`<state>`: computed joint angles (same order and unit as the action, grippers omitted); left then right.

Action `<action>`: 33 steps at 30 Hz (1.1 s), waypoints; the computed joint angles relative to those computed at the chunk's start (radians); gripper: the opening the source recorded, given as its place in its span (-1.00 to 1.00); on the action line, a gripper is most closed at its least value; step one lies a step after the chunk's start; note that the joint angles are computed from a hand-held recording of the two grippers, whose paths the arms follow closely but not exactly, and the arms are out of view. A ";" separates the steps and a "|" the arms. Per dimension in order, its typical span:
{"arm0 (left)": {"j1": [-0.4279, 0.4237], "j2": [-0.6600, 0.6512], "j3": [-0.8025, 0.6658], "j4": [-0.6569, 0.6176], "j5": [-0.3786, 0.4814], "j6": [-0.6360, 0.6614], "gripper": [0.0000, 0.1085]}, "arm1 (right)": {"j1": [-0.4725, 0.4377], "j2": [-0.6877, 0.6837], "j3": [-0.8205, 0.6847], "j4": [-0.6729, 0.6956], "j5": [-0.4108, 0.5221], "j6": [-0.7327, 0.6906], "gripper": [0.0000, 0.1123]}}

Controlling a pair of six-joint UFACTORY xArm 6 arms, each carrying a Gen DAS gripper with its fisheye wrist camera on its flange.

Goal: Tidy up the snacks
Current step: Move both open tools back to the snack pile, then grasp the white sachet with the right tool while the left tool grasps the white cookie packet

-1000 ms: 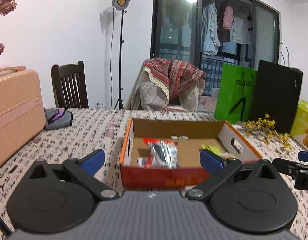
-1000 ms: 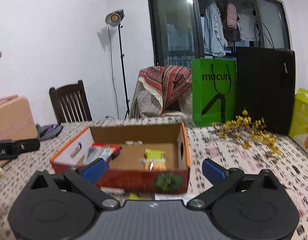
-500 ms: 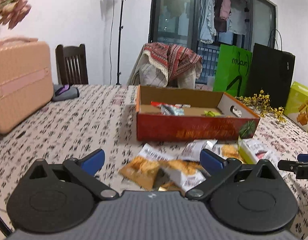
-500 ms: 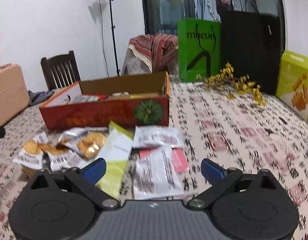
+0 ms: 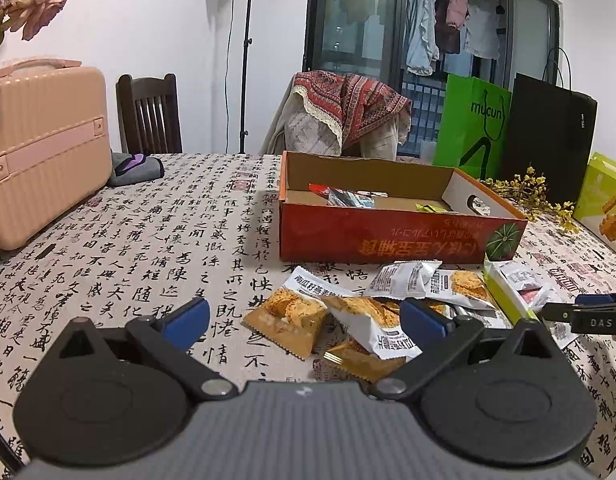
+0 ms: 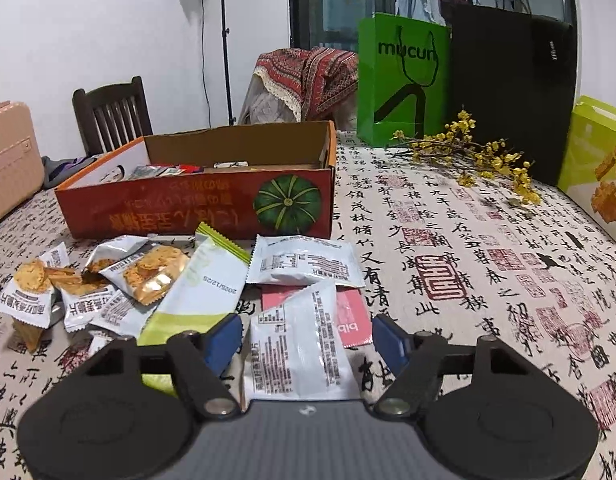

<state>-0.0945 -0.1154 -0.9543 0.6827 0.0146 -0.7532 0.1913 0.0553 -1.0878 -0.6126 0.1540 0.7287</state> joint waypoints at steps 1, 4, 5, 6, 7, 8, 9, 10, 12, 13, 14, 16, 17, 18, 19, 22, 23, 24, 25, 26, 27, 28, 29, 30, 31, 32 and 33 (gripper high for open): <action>-0.001 0.002 -0.003 0.007 0.004 -0.007 0.90 | 0.003 0.008 -0.009 0.002 0.009 -0.007 0.26; -0.007 0.008 -0.012 0.016 0.014 -0.009 0.90 | 0.009 0.028 -0.021 0.029 0.011 -0.042 0.25; -0.009 0.010 -0.015 0.022 0.017 -0.013 0.90 | 0.011 0.033 -0.023 0.040 0.013 -0.052 0.20; -0.011 0.012 -0.018 0.025 0.021 -0.015 0.90 | 0.013 0.037 -0.025 0.051 0.017 -0.059 0.09; -0.013 0.015 -0.021 0.026 0.024 -0.016 0.90 | 0.011 0.037 -0.024 0.032 0.012 -0.041 0.06; -0.015 0.017 -0.024 0.028 0.028 -0.016 0.90 | 0.009 0.034 -0.021 0.025 0.008 -0.036 0.00; -0.017 0.019 -0.026 0.028 0.029 -0.015 0.90 | 0.007 0.033 -0.018 0.022 0.003 -0.033 -0.03; -0.020 0.021 -0.029 0.028 0.031 -0.014 0.90 | 0.006 0.031 -0.016 0.018 0.000 -0.030 -0.03; -0.024 0.025 -0.033 0.029 0.035 -0.012 0.90 | 0.001 0.029 -0.009 -0.034 -0.013 0.012 -0.06; -0.027 0.027 -0.035 0.024 0.038 -0.007 0.90 | 0.001 0.026 -0.006 -0.042 -0.017 0.015 -0.07; -0.030 0.030 -0.038 0.018 0.043 0.000 0.90 | 0.000 0.025 -0.004 -0.048 -0.022 0.017 -0.09; -0.036 0.036 -0.045 0.010 0.057 0.011 0.90 | -0.003 0.021 -0.005 -0.100 -0.026 0.062 -0.12; -0.038 0.038 -0.046 0.009 0.061 0.012 0.90 | -0.007 0.019 -0.005 -0.141 -0.030 0.101 -0.15; -0.040 0.040 -0.049 0.008 0.065 0.013 0.90 | -0.012 0.016 -0.004 -0.184 -0.037 0.144 -0.16; -0.042 0.042 -0.051 0.006 0.068 0.014 0.90 | -0.019 0.012 -0.003 -0.241 -0.047 0.200 -0.16; -0.053 0.054 -0.068 0.006 0.091 0.019 0.90 | -0.040 -0.002 -0.008 -0.458 -0.069 0.417 -0.16; -0.058 0.060 -0.078 0.015 0.106 0.013 0.90 | -0.045 -0.007 -0.012 -0.543 -0.073 0.501 -0.17; -0.064 0.068 -0.090 0.022 0.122 0.009 0.90 | -0.049 -0.012 -0.017 -0.619 -0.073 0.578 -0.17; -0.072 0.078 -0.102 0.021 0.138 0.014 0.90 | -0.051 -0.016 -0.022 -0.679 -0.071 0.639 -0.17; -0.080 0.088 -0.114 0.011 0.153 0.028 0.90 | -0.053 -0.020 -0.025 -0.729 -0.070 0.690 -0.17; -0.090 0.099 -0.127 0.001 0.170 0.044 0.90 | -0.054 -0.023 -0.029 -0.780 -0.066 0.745 -0.17; -0.099 0.108 -0.140 0.012 0.187 0.041 0.90 | -0.056 -0.027 -0.029 -0.811 -0.065 0.778 -0.17; -0.108 0.119 -0.157 0.048 0.209 0.016 0.90 | -0.058 -0.027 -0.030 -0.821 -0.067 0.790 -0.17; -0.116 0.130 -0.174 0.083 0.228 -0.009 0.90 | -0.058 -0.025 -0.030 -0.796 -0.068 0.765 -0.17; -0.125 0.143 -0.192 0.100 0.244 -0.015 0.90 | -0.055 -0.024 -0.029 -0.772 -0.062 0.741 -0.17; -0.132 0.155 -0.206 0.108 0.256 -0.013 0.90 | -0.053 -0.023 -0.029 -0.765 -0.057 0.734 -0.17; -0.141 0.168 -0.224 0.123 0.275 -0.019 0.90 | -0.055 -0.024 -0.030 -0.779 -0.059 0.747 -0.17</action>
<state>-0.2353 0.0523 -1.1782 0.8055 0.2894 -0.7726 0.1365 0.0314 -1.1177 -1.3916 0.0951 1.4753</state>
